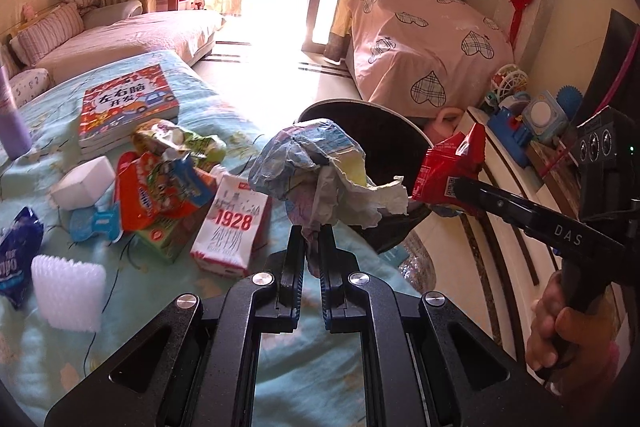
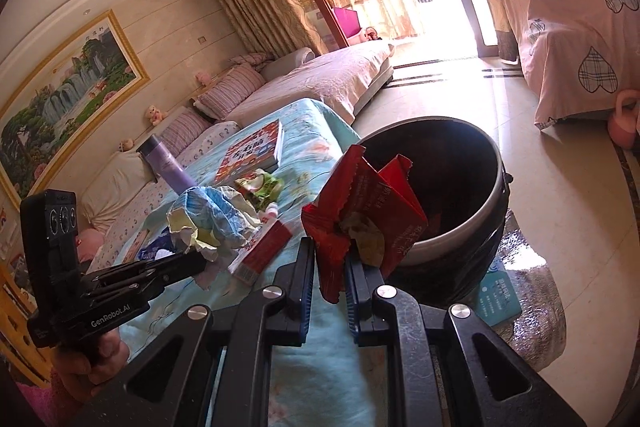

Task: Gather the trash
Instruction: 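Carry the tissue and red snack bag over the black trash bin, then open the left tool to drop the tissue while the right tool drops the red bag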

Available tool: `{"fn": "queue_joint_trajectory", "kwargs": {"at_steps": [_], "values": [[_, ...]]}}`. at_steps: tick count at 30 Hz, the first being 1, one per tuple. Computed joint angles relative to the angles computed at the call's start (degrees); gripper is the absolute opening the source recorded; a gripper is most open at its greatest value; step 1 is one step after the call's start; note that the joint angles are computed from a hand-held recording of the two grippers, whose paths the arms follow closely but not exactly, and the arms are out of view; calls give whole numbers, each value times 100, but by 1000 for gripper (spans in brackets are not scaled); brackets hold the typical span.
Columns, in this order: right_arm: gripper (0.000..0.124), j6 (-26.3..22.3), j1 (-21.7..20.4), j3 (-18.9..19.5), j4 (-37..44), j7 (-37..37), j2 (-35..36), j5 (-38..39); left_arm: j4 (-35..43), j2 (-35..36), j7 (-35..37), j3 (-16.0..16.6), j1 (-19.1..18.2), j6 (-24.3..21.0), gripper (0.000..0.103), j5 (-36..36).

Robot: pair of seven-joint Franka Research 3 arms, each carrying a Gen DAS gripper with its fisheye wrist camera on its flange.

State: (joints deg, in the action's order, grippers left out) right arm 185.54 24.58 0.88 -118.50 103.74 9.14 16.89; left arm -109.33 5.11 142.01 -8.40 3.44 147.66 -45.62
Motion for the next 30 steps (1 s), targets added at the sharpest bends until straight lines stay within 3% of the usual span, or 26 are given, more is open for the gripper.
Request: {"fn": "queue_joint_trajectory", "kwargs": {"at_steps": [3,8,10,22,30], "values": [[14,-70,-231,155,87,-136,56,85,224,196,-214,-51,-62,14,7,249],[14,-205,-1003,876,339,-737,207,585,635,533,-567,-190,-55,-49,6,626],[14,-283,-1114,951,452,-923,276,748,785,661,-677,-254,-50,-34,7,779],[14,-872,-1242,792,1141,-1474,685,1221,1805,1468,-1463,-565,-68,-202,7,1813],[14,-1102,-1202,604,1420,-1425,892,1219,2337,1918,-1963,-684,-115,-380,7,2462]]}}
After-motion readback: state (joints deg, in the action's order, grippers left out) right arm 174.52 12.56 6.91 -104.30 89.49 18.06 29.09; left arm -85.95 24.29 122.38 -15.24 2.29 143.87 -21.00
